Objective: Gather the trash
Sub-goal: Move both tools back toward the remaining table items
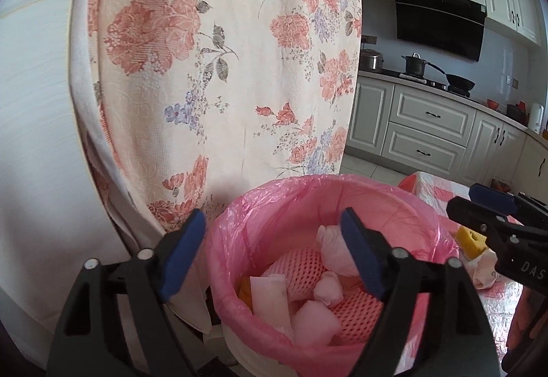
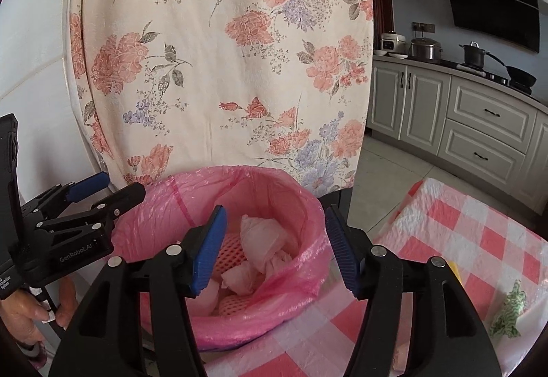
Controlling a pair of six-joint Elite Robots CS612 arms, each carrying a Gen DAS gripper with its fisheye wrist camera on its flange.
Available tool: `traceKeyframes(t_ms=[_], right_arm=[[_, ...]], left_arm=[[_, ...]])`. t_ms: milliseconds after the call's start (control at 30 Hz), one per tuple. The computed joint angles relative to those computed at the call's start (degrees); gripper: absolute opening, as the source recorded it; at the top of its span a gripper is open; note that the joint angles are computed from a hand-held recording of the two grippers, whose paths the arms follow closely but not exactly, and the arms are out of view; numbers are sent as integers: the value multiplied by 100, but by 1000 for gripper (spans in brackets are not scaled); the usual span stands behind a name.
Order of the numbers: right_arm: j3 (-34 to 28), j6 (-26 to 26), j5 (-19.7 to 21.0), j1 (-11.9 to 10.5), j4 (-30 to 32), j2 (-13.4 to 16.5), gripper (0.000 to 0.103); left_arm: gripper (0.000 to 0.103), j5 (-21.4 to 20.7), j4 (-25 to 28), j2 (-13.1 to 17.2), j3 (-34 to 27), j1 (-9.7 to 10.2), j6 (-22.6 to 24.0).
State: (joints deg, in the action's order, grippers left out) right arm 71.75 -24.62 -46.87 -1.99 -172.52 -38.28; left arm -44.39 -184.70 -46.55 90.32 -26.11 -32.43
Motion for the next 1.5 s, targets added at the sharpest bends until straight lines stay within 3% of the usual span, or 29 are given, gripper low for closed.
traceKeyframes(t_ms=[467,733,900,1333,1500], right_arm=[[753,442,-234,-374,-633,-305,63],[1118,666,-171,-556,-1058,-467,75],[1332,851,-196,-674,-1350,-544,76],[1798,1181,-623,-1002,-1933,-656,79],[1893,1184,-866,-1091,-2060,-644,79]], left_arm=[[94,166,-67,-8,52,-365,320],[98,189,-148,-25,66,-566,447],[98,169,-198,-6,51,-693,664],[98,-300,-405,146,-102,-919,906],[98,-727,-324,277,-273,-945,819]])
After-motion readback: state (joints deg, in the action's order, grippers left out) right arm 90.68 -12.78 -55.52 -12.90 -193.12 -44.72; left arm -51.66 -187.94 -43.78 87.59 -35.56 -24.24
